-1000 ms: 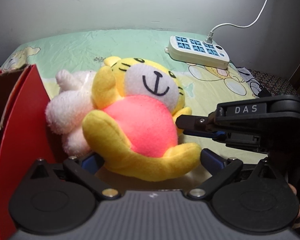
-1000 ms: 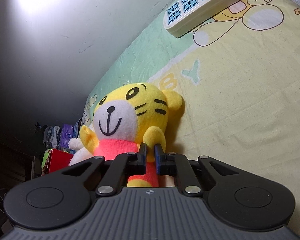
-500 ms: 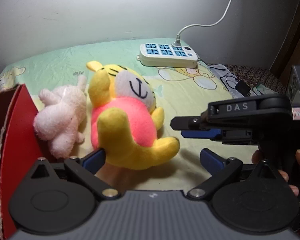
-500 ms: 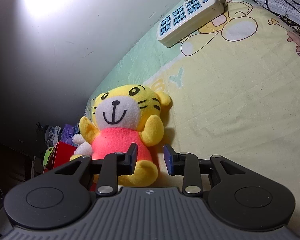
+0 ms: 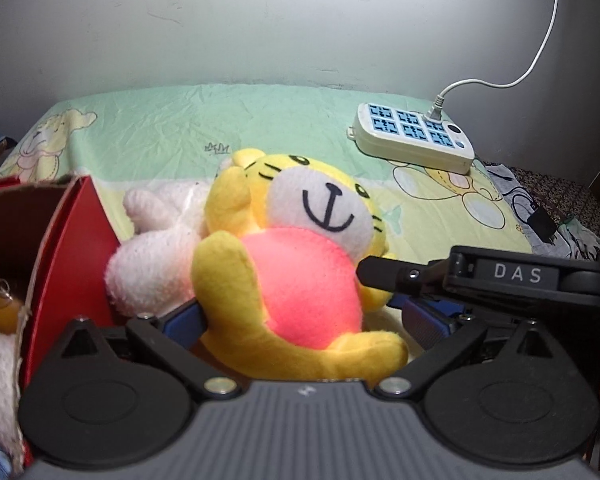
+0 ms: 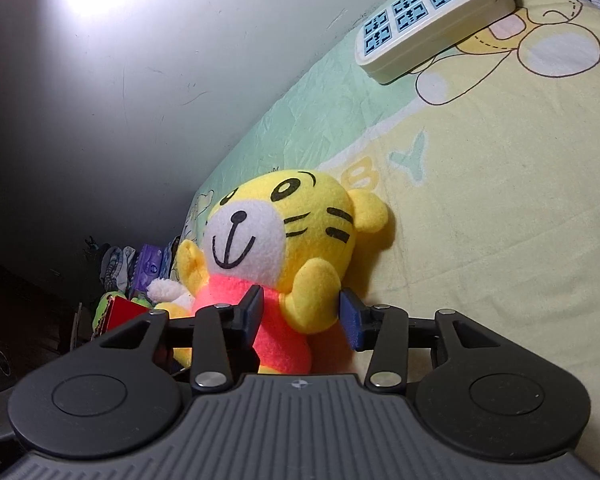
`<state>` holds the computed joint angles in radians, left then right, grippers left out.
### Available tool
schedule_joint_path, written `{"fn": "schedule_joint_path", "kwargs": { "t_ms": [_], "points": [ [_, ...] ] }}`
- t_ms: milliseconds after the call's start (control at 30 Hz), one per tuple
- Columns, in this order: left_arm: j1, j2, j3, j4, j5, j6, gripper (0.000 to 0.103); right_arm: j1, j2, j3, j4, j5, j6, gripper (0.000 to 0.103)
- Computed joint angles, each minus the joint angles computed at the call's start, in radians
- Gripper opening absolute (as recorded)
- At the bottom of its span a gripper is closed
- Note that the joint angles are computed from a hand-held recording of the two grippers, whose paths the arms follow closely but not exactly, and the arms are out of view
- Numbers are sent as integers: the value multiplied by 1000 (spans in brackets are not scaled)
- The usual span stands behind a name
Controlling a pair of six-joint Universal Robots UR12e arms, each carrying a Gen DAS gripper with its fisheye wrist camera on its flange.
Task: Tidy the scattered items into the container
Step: 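Close the right gripper on the yellow tiger plush's body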
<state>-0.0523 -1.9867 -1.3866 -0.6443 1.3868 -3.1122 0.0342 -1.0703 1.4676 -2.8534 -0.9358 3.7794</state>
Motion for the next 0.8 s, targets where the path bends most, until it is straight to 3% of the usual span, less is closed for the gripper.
{"fn": "schedule_joint_path", "kwargs": {
  "t_ms": [133, 167, 433, 800],
  "points": [
    [5, -5, 1, -12, -18, -15, 101, -7, 5, 3, -16, 25, 7, 19],
    [7, -5, 1, -12, -21, -18, 100, -9, 0, 8, -12, 28, 4, 18],
    [13, 24, -17, -33, -104, -7, 100, -32, -50, 62, -30, 60, 3, 13],
    [28, 114, -115, -116, -254, 92, 100, -51, -199, 195, 86, 59, -112, 13]
  ]
}}
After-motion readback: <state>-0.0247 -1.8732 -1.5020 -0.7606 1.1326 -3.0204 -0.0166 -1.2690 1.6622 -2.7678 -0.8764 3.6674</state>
